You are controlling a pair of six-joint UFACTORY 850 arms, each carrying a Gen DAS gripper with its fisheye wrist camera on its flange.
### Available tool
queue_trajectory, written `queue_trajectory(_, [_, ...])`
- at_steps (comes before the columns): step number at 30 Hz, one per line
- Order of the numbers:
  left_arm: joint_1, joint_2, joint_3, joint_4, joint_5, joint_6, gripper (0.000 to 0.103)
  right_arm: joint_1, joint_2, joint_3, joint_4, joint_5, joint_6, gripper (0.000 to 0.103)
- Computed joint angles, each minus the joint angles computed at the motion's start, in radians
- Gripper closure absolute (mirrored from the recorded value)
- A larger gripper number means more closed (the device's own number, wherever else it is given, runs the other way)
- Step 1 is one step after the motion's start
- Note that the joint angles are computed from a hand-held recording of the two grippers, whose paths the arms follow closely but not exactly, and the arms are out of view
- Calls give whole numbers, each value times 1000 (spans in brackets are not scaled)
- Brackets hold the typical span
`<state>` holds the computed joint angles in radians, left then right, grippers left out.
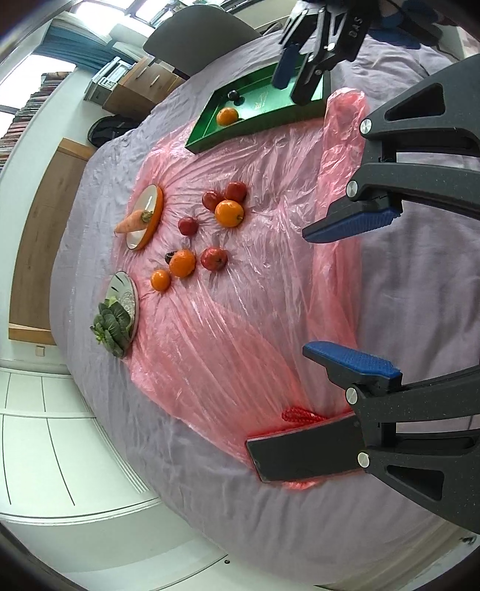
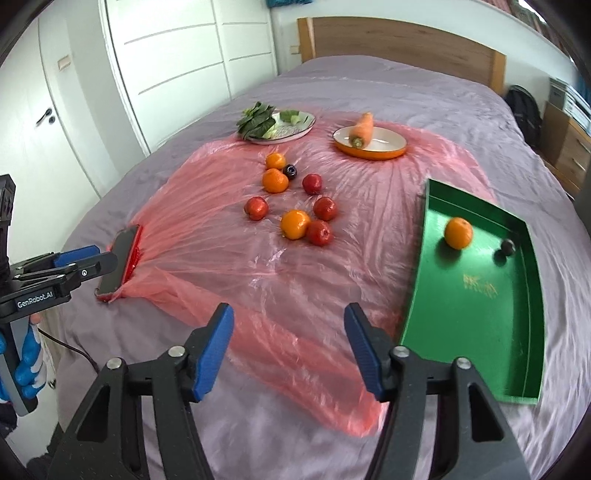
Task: Organize fruits
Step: 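Reach the right tool toward a red tomato while the left tool approaches an orange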
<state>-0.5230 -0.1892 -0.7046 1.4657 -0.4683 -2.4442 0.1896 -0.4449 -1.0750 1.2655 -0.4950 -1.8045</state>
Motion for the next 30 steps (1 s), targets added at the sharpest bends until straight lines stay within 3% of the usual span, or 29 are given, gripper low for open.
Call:
queue_trajectory(4, [36,-55,-45,13,42,20,54,19,-78,-96,-100,-10,68,3])
queue_trajectory(8, [69,-114,-101,27,79,49,54,39,-169,-203,-203,-28,150,18])
queue_trajectory(14, [127,-201,-195,49,148,85,54,60,-292,-357,-326,-73,266,27])
queue_trajectory(23, [160,-287,-299,73,207,132,54,81,-414,-531,-449,-139,336,28])
queue_trajectory(30, [170,-346,-368,140,271,155,54,88,-471,-609,-512,-178,326,40])
